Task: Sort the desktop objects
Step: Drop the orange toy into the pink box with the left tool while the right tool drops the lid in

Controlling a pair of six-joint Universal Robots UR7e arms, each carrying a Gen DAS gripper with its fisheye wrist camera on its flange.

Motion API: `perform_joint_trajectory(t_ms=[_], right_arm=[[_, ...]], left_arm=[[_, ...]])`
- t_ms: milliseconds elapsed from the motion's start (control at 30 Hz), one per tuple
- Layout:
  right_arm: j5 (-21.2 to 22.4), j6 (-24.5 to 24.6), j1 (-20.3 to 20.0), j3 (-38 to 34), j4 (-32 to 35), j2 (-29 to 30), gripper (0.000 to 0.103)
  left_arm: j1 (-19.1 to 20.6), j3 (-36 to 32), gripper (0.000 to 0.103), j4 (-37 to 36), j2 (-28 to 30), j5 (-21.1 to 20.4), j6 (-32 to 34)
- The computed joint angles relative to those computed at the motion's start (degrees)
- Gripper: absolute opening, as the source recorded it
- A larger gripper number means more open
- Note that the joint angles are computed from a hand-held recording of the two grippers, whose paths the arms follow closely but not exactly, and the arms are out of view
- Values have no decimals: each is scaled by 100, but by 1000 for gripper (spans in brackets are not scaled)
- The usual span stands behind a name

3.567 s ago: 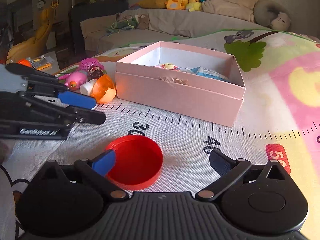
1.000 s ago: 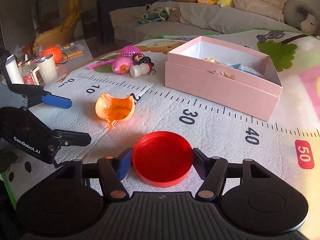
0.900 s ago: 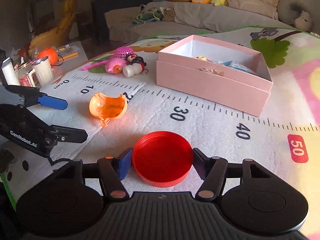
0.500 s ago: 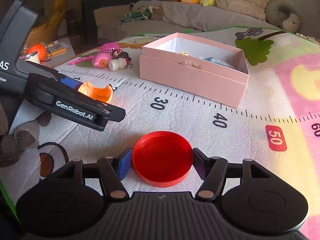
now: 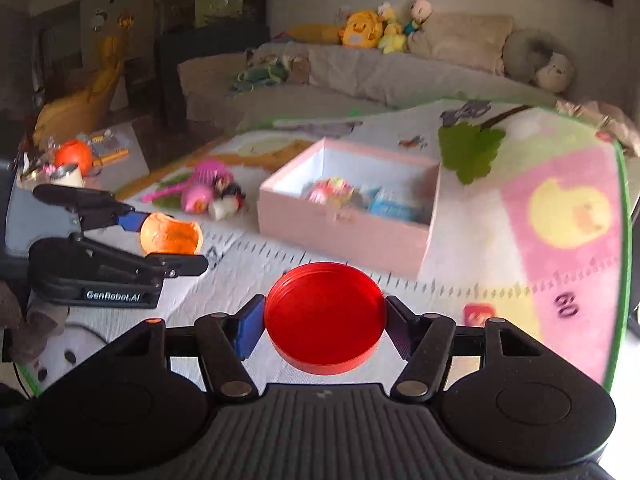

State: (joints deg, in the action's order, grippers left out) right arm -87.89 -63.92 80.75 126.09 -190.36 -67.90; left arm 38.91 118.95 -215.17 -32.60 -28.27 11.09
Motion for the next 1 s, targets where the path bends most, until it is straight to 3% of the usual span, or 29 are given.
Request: perform_joint_trajectory(t_ms=[67,133,367,433,467,533,600,700,833,1000], right_arm=[[178,278,193,-261,79,-124,64],[255,565,383,-636,196,-98,64],[-257,1522,935,-2456,711,987,64],[-339,1753,1048,-3085,901,1464,66],[-402,1815,1090,-3418,1176,1684,73],[-717,2099,1168,-3982,1381,2155,74],[-839,2170,1167,-4267,1540,2398,74],[-883,2074,1107,-4327,1472,2574,74],[-1077,2052,1095,-4244,1459,2699,74],[-1058,1340,1259,-3707,1229,2757,75]], left_arm=[[61,-468,61,-544,66,-83,950],[230,-910,61,-554,62,-305,1317],[1067,-2579,64,553,336,-1156,1408],[1229,-2805,79,727,349,-1115,1192],[1270,-2795,81,604,339,-1004,1106],[1295,-2470,91,114,232,-701,982],[1312,-1999,95,-387,103,-537,1069],[1316,-1272,97,-585,-89,-12,1040],[1421,-297,99,193,-547,98,-90],[1431,217,100,-226,-603,700,-365]])
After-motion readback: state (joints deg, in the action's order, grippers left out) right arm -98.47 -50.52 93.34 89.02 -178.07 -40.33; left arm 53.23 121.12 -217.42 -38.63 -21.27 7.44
